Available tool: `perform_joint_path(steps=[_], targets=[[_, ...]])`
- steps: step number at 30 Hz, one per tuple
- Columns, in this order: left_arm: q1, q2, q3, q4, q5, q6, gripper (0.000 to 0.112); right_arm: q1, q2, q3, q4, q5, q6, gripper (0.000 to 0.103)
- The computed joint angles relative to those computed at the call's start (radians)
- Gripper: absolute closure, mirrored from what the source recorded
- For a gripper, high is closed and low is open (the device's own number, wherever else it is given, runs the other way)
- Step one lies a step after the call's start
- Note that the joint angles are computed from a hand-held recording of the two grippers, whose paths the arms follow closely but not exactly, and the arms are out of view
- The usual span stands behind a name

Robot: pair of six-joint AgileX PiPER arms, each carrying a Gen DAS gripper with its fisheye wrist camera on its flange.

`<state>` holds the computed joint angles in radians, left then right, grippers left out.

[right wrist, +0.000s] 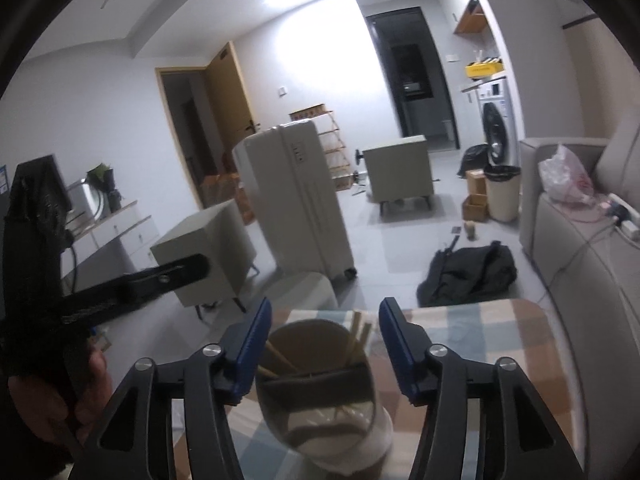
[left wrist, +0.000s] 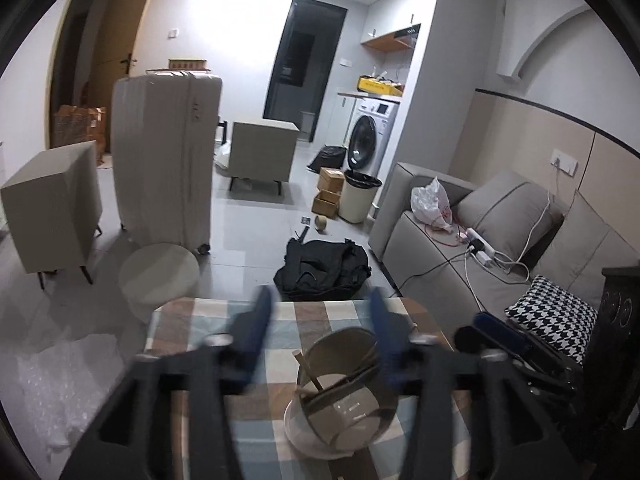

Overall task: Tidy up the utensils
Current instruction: 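Open both grippers to drop the chopsticks into the holder, then withdraw both grippers from the holder toward the remaining chopsticks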

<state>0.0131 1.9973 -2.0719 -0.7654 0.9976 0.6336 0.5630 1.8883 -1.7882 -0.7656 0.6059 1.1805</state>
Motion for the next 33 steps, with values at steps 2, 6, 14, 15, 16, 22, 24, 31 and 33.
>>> perform_joint_path(steps=[2,6,14,15,16,22,24,31,33], targets=[[0.008,-0.072,0.089,-0.001,-0.036,0.008,0.048,0.028,-0.051,0.053,-0.055,0.028,0.059,0.034],[0.011,-0.162,0.200,0.041,-0.074,-0.020,0.039,0.085,-0.129,0.125,-0.122,0.097,0.139,0.025],[0.020,-0.310,0.393,0.095,-0.147,-0.037,0.028,0.200,-0.216,0.174,-0.176,0.230,0.203,0.010],[0.018,-0.324,0.414,0.103,-0.157,-0.036,0.027,0.211,-0.223,0.184,-0.186,0.240,0.216,0.009],[0.017,-0.343,0.444,0.106,-0.171,-0.028,0.026,0.224,-0.230,0.193,-0.195,0.250,0.229,0.008],[0.013,-0.412,0.572,0.126,-0.247,-0.024,0.020,0.266,-0.269,0.269,-0.187,0.294,0.271,0.004],[0.005,-0.431,0.613,0.143,-0.275,-0.022,0.020,0.277,-0.271,0.277,-0.174,0.300,0.267,0.004],[0.013,-0.453,0.718,0.134,-0.314,0.032,0.020,0.301,-0.252,0.314,-0.112,0.309,0.245,0.002],[0.014,-0.447,0.737,0.146,-0.325,0.037,0.020,0.293,-0.237,0.315,-0.073,0.304,0.224,0.002]])
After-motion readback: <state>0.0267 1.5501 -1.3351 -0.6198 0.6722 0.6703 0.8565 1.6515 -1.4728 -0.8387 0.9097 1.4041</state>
